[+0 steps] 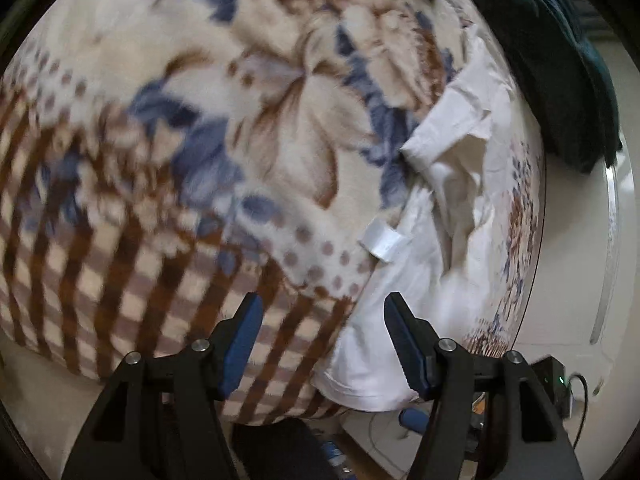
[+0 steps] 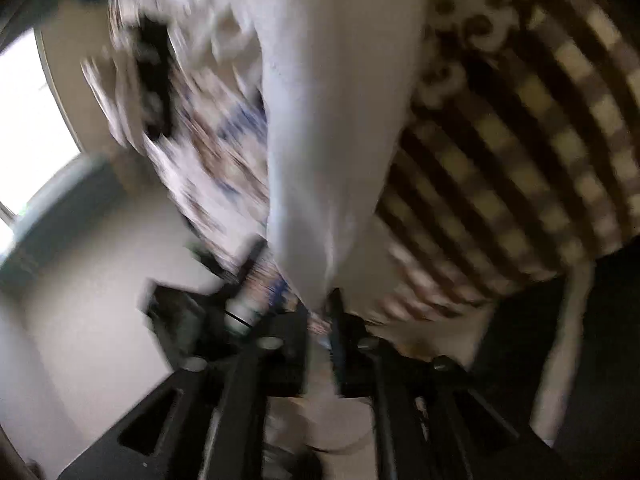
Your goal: Fold small clothes
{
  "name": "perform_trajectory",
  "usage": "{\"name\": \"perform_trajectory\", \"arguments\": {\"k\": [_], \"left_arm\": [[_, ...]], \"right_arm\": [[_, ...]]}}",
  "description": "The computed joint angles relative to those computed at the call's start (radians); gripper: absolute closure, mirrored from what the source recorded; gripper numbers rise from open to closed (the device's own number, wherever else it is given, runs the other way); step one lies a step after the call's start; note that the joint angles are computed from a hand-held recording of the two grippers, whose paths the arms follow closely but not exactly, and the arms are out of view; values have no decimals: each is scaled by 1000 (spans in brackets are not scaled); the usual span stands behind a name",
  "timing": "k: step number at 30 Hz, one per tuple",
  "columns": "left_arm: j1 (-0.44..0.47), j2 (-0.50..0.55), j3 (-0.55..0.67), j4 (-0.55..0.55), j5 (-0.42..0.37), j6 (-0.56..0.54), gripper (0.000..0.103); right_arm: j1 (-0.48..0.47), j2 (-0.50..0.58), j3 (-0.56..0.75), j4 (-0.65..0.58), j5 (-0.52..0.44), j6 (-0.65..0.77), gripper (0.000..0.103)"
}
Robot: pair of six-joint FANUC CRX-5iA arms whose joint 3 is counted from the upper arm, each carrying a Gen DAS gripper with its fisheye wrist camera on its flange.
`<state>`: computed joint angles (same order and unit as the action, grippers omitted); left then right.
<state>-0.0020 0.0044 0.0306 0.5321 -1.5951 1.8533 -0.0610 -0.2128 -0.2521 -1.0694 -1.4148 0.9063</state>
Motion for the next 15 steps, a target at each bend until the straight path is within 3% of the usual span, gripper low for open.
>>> {"name": "perform_trajectory", "arguments": {"k": [2,7,10,12,15], "left_arm": [[-20,-22,-52,17,36,20,42],[-136,-3,-59,-19,91,85,42],[-218,23,22,-150,92,106,46],[-261,30,69,-230,87,100,94],[-282,28,85,-262,86,82,97]], "right_arm": [[32,14,43,93,-60,41,46],[8,40,139,276,-120,152,46],[-40,100,199,323,-132,182,46],[-42,141,235,372,-99,195,46],[21,199,286,514,-33,184,46]]}}
